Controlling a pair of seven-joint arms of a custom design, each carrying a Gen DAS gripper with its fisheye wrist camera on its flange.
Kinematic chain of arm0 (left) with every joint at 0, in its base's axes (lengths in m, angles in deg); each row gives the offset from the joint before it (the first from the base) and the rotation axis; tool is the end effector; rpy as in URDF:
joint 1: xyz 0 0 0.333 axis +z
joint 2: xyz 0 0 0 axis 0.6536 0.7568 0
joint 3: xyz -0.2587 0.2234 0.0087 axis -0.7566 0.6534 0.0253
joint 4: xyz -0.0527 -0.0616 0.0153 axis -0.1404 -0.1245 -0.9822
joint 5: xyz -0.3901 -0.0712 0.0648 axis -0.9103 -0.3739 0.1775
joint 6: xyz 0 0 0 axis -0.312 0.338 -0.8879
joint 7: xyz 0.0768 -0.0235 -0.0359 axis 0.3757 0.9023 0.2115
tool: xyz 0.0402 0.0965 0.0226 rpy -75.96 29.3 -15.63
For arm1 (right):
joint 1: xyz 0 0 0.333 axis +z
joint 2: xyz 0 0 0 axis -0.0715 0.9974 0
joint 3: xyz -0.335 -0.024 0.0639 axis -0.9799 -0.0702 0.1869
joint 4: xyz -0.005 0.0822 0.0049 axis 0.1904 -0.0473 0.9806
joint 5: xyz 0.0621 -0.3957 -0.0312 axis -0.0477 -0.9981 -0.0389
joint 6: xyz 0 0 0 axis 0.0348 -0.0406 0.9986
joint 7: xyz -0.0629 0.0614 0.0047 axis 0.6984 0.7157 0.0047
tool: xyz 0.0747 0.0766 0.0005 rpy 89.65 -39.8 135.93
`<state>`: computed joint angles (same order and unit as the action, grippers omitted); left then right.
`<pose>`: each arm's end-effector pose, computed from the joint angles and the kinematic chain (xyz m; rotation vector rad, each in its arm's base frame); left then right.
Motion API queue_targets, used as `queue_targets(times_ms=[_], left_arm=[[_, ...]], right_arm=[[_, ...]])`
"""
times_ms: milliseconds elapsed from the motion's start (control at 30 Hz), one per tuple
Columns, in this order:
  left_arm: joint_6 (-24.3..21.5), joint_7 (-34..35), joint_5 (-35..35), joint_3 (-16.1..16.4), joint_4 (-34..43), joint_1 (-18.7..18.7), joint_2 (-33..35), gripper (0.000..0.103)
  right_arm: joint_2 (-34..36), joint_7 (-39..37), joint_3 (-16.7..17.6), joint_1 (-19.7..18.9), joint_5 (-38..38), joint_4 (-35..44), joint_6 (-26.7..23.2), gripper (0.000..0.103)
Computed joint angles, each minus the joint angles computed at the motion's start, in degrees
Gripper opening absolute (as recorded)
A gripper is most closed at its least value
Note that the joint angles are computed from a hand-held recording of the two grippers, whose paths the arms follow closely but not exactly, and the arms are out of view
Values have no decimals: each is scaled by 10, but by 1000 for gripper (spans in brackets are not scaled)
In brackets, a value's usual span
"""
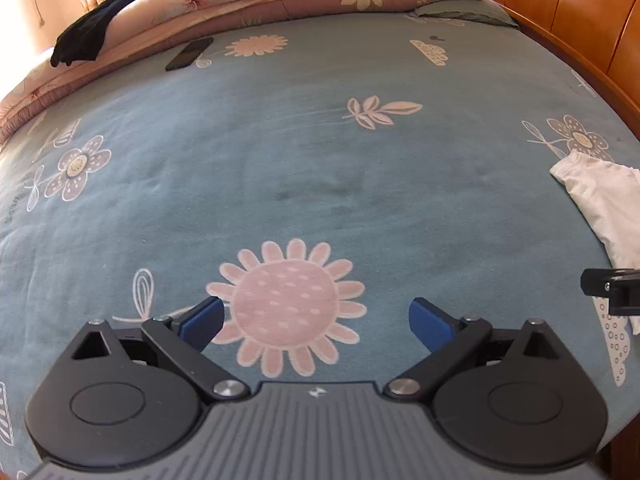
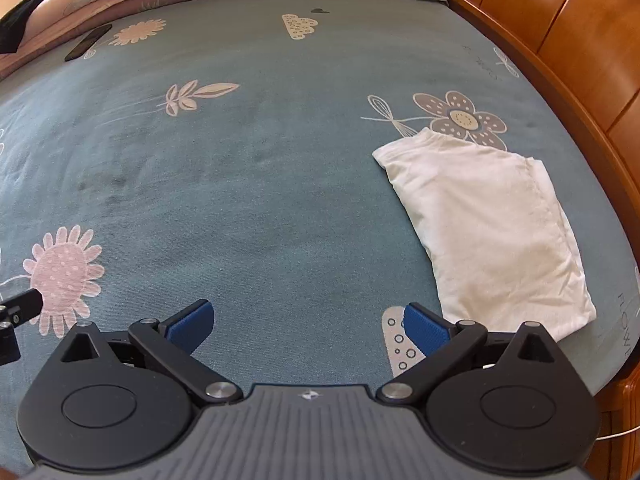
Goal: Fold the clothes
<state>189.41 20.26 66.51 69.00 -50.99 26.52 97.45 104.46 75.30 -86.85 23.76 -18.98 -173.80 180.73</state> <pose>0.5690 -0.2537 0.4353 -2.1019 1.6174 -0.3704 0.6516 0.3398 0.4512 -2.1530 1.7519 -0.3901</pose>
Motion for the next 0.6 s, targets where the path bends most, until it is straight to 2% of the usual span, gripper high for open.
queue_targets(times_ms=[133, 267, 467, 600], left_arm=[[-46, 11, -59, -15, 42, -13, 21, 99], [-97, 6, -81, -18, 70, -27, 25, 99], [-147, 3, -121, -19, 83, -27, 16, 99], [-179, 3, -139, -20, 87, -24, 8, 99]], right_arm=[[-25, -25, 12, -28, 45, -39, 10, 103], [-43, -64, 19, -43, 67, -51, -13, 103], [-64, -117, 26, -46, 69, -47, -53, 103], [-75, -122, 27, -44, 66, -46, -64, 103]])
